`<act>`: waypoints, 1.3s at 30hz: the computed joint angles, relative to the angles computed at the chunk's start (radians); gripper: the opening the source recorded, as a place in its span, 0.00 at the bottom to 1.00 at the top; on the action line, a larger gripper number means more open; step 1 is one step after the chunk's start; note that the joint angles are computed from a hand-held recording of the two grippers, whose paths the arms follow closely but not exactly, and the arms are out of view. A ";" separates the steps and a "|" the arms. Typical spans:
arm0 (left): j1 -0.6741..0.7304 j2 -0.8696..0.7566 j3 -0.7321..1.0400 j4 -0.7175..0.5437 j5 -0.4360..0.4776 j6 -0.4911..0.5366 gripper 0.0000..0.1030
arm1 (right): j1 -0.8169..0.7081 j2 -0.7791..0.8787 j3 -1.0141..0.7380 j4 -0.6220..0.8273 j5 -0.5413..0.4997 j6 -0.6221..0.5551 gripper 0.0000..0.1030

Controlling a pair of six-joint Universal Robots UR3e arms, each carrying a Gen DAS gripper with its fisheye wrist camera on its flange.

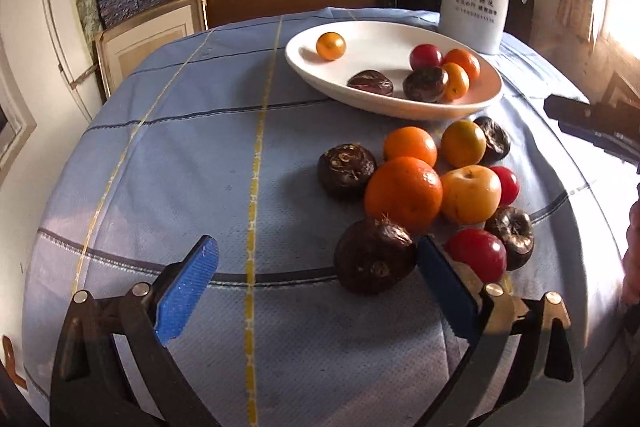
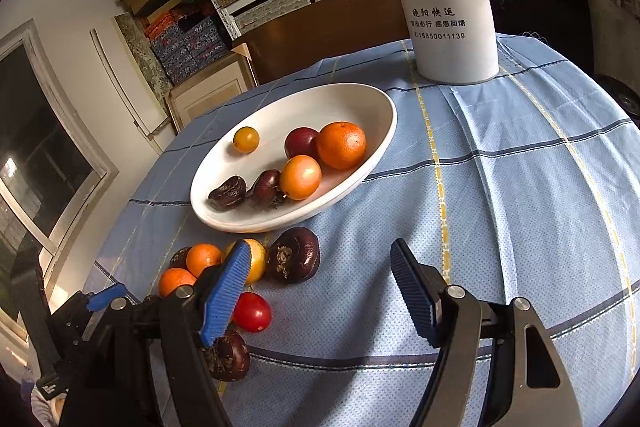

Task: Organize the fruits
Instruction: 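Withdraw both tools from the plate toward the remaining fruit, then grasp a dark plum with the left tool while the right tool closes on another dark plum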

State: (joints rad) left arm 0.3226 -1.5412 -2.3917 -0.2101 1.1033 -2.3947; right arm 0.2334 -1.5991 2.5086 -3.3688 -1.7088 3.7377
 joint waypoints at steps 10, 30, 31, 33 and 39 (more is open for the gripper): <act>-0.001 0.019 0.028 -0.166 -0.043 0.092 0.36 | 0.003 0.026 -0.024 0.031 0.007 -0.008 0.72; 0.067 0.028 0.078 -0.249 -0.097 0.049 0.31 | 0.121 0.235 -0.259 0.196 -0.138 -0.078 0.47; 0.064 0.025 0.080 -0.261 -0.097 0.055 0.32 | 0.121 0.241 -0.267 0.198 -0.137 -0.085 0.47; 0.048 0.019 0.069 -0.234 -0.076 0.053 0.37 | 0.122 0.258 -0.292 0.205 -0.120 -0.104 0.47; 0.039 0.002 0.086 -0.274 -0.071 0.077 0.34 | 0.087 0.282 -0.316 0.209 -0.022 -0.141 0.37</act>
State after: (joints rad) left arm 0.3616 -1.5392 -2.3055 -0.4845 1.0324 -2.3175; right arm 0.3199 -1.3172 2.1927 -3.1599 -1.7306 3.5970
